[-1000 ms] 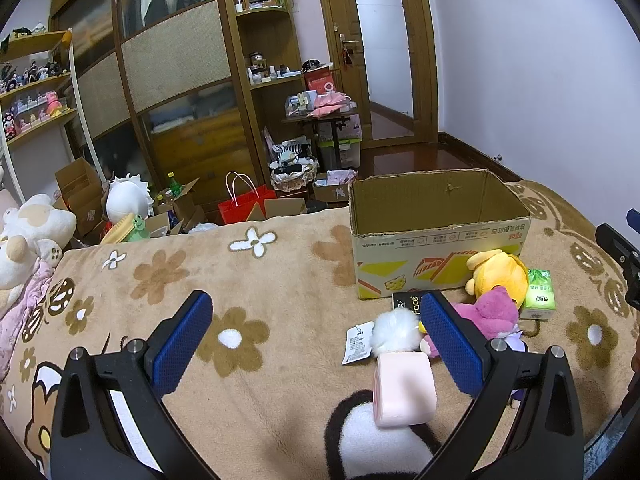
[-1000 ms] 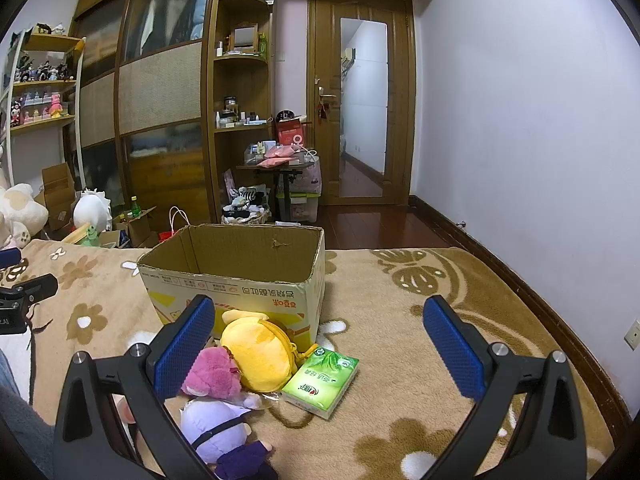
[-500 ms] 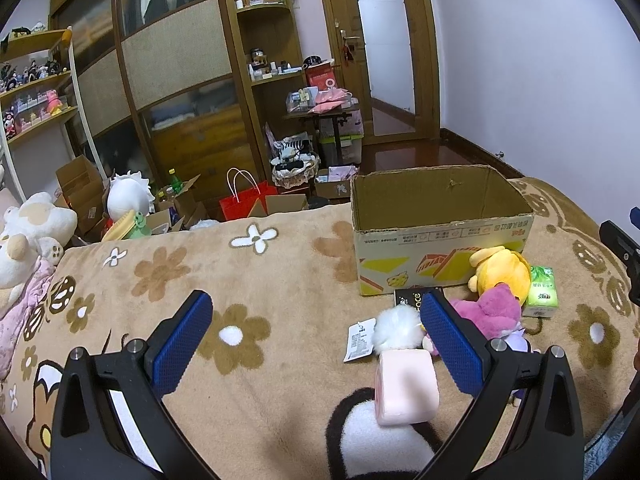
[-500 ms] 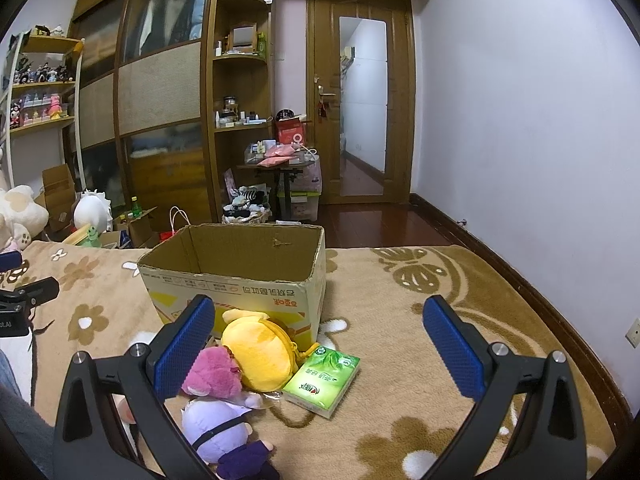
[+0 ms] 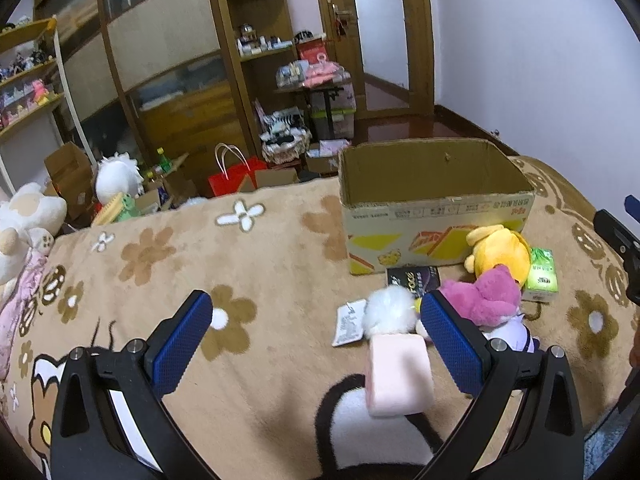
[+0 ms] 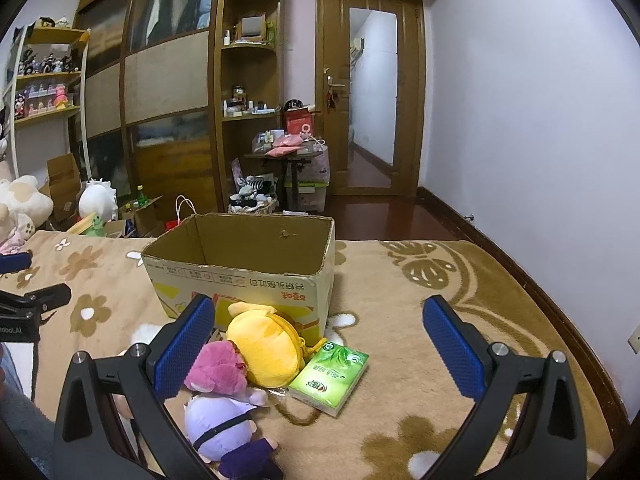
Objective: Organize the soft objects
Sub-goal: 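Lower the left tool onto the pink roll cake plush while the right tool reaches the pink bear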
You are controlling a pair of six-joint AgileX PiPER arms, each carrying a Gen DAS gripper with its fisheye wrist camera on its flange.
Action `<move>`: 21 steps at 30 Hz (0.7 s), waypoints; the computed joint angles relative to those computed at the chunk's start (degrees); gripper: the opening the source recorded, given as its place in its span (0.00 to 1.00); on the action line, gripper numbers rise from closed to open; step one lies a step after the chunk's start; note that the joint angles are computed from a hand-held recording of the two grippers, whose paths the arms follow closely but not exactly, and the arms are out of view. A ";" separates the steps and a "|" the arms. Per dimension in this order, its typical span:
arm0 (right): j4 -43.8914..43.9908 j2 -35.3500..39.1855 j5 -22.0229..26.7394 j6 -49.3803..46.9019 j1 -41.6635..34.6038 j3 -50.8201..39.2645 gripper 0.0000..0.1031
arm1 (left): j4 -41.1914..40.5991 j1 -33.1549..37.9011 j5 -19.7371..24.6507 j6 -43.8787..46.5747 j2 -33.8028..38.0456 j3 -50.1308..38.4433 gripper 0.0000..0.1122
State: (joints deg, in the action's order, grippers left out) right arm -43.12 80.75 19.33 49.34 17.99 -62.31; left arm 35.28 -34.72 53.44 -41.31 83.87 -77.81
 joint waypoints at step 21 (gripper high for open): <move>26.58 10.10 0.28 -27.40 -0.45 -6.83 1.00 | -17.17 3.76 4.78 12.33 12.35 -9.44 0.91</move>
